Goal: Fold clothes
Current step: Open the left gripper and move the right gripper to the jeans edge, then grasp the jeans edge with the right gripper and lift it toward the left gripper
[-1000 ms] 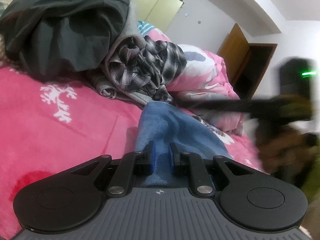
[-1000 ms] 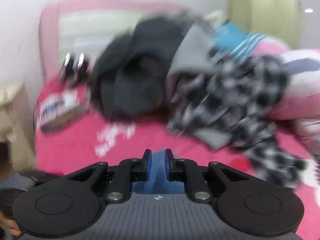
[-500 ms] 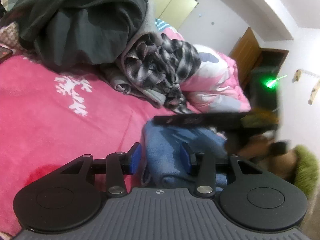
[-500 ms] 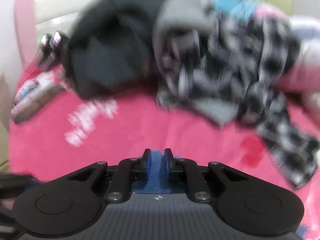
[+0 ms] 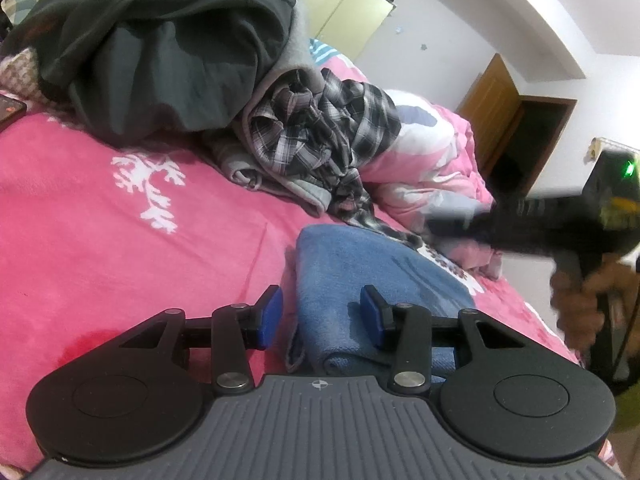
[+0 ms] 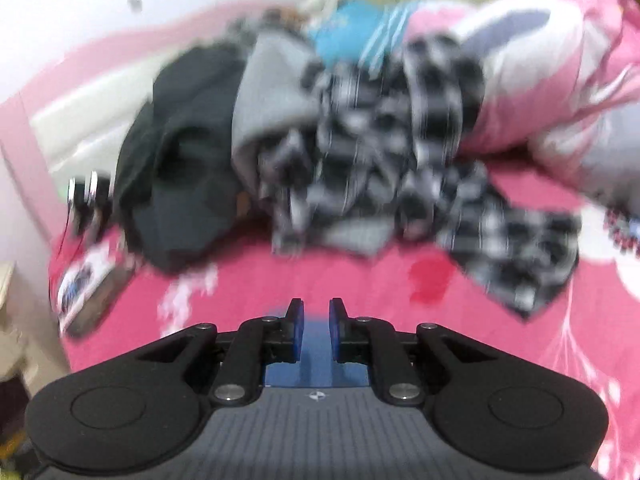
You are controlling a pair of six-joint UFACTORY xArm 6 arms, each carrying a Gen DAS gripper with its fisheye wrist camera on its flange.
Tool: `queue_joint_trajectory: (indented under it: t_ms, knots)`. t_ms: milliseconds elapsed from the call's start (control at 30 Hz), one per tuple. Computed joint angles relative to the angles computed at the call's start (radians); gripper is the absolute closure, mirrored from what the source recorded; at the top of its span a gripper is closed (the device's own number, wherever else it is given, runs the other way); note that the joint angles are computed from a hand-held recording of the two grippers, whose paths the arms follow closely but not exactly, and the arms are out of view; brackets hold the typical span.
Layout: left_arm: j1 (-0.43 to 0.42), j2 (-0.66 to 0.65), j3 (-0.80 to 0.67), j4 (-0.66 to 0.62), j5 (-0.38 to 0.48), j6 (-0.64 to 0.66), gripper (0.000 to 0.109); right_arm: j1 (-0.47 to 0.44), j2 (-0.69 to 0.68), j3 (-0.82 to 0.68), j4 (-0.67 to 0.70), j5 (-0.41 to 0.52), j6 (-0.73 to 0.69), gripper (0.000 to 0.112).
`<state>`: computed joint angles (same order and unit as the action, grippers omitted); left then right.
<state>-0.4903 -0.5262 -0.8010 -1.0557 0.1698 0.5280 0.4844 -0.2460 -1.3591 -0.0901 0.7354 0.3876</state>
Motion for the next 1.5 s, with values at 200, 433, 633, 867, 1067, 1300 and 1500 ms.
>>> queue_joint_trajectory:
  t_ms: [200, 433, 633, 867, 1067, 1300, 1500]
  knots:
    - [0.004, 0.003, -0.002, 0.019, 0.004, -0.023, 0.065, -0.086, 0.071, 0.026, -0.162, -0.02, 0.336, 0.098]
    - [0.014, 0.004, -0.006, -0.01, 0.023, -0.005, 0.064, -0.198, -0.213, 0.198, -0.004, -0.065, 0.221, 0.098]
    - [0.014, 0.006, -0.005, -0.001, 0.02, -0.022, 0.062, -0.286, -0.286, 0.311, 0.332, 0.04, 0.066, 0.098]
    - [-0.004, -0.002, 0.016, 0.092, -0.032, -0.084, 0.058, -0.285, -0.355, 0.412, 0.13, -0.093, 0.336, 0.084]
    - [-0.012, -0.052, 0.066, 0.325, -0.117, -0.313, 0.059, -0.132, -0.632, 0.517, -0.086, -0.02, 0.388, 0.084]
    - [-0.024, -0.213, 0.128, 0.673, -0.061, -0.531, 0.059, 0.347, -0.739, 0.544, -0.526, 0.183, 0.516, 0.084]
    - [-0.138, -0.286, 0.153, 0.895, 0.06, -0.578, 0.059, 0.543, -0.631, 0.489, -0.699, 0.321, 0.498, 0.085]
